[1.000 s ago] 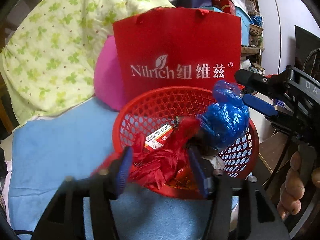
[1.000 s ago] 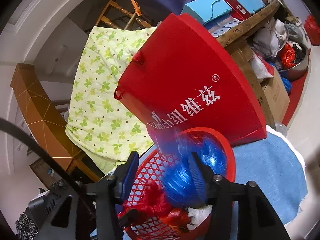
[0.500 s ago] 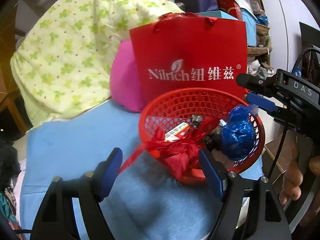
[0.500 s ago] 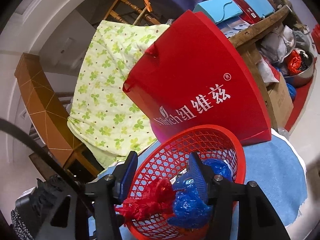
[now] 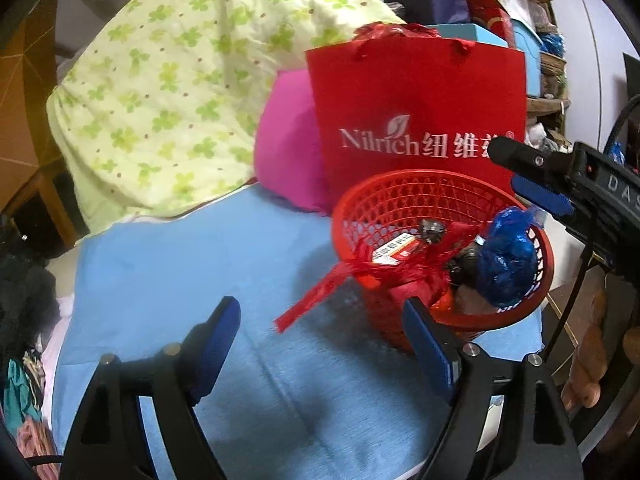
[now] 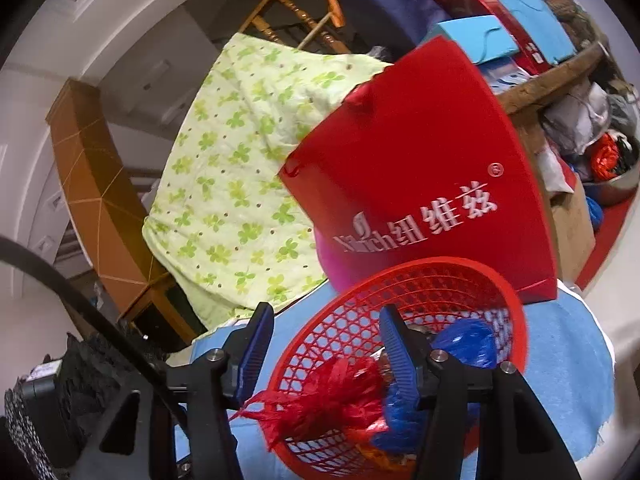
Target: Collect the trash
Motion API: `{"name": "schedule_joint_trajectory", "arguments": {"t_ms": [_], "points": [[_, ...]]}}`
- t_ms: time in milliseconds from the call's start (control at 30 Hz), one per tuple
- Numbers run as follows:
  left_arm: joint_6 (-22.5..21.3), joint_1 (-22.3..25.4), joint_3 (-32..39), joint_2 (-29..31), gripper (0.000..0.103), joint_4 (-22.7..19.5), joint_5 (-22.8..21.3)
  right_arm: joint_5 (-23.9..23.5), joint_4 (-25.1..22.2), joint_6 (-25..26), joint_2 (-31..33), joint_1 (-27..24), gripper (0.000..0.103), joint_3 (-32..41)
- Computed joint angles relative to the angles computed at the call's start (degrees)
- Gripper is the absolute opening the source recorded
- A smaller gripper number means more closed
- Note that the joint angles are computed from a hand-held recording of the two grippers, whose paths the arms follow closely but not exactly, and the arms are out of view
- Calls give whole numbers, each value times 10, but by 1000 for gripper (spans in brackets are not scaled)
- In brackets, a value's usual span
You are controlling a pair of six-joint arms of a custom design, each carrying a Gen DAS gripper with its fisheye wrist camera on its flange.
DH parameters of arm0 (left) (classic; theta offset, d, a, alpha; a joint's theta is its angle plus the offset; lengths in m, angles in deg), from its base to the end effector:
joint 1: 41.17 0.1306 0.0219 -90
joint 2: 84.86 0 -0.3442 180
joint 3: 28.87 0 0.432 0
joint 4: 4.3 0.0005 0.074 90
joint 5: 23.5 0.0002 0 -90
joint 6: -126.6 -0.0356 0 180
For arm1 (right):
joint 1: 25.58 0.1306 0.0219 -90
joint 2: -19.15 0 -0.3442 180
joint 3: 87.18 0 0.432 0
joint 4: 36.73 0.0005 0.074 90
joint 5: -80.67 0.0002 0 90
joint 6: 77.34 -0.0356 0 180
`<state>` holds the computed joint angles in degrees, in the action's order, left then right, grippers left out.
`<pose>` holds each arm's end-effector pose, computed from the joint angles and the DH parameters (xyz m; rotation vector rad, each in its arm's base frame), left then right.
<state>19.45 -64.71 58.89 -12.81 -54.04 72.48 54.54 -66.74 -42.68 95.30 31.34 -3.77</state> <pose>0.3854 -0.1725 0.5136 0.8093 2.0096 -0.1771 0.2732 0.3599 0.4845 0.6490 1.6290 0.3318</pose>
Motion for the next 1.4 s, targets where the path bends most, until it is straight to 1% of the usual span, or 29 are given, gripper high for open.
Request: {"name": "schedule_joint_trajectory", "arguments": {"t_ms": [133, 267, 433, 733, 867, 1033, 1167, 1233, 1367, 1400], "points": [[6, 11, 4, 0, 84, -6, -3, 0, 3, 13, 16, 2, 59, 14], [11, 23, 9, -1, 84, -13, -4, -4, -12, 0, 29, 1, 62, 28], [19, 40, 17, -3, 84, -18, -4, -11, -23, -6, 43, -1, 63, 43], [21, 69, 24, -12, 85, -18, 5, -11, -41, 12, 85, 2, 64, 89], [25, 82, 30, -12, 85, -18, 12, 0, -57, 16, 105, 6, 69, 111], [27, 97, 34, -18, 87, -17, 18, 19, -94, 15, 130, 12, 69, 142], [29, 111, 35, -26, 89, -14, 25, 25, -120, 3, 142, 15, 69, 157], [29, 118, 35, -30, 93, -12, 28, 27, -134, -6, 146, 17, 69, 163], [29, 130, 35, -40, 94, -9, 38, 39, -182, -39, 158, 25, 69, 180], [30, 132, 35, -42, 94, -9, 40, 44, -204, -54, 163, 29, 69, 188]]}}
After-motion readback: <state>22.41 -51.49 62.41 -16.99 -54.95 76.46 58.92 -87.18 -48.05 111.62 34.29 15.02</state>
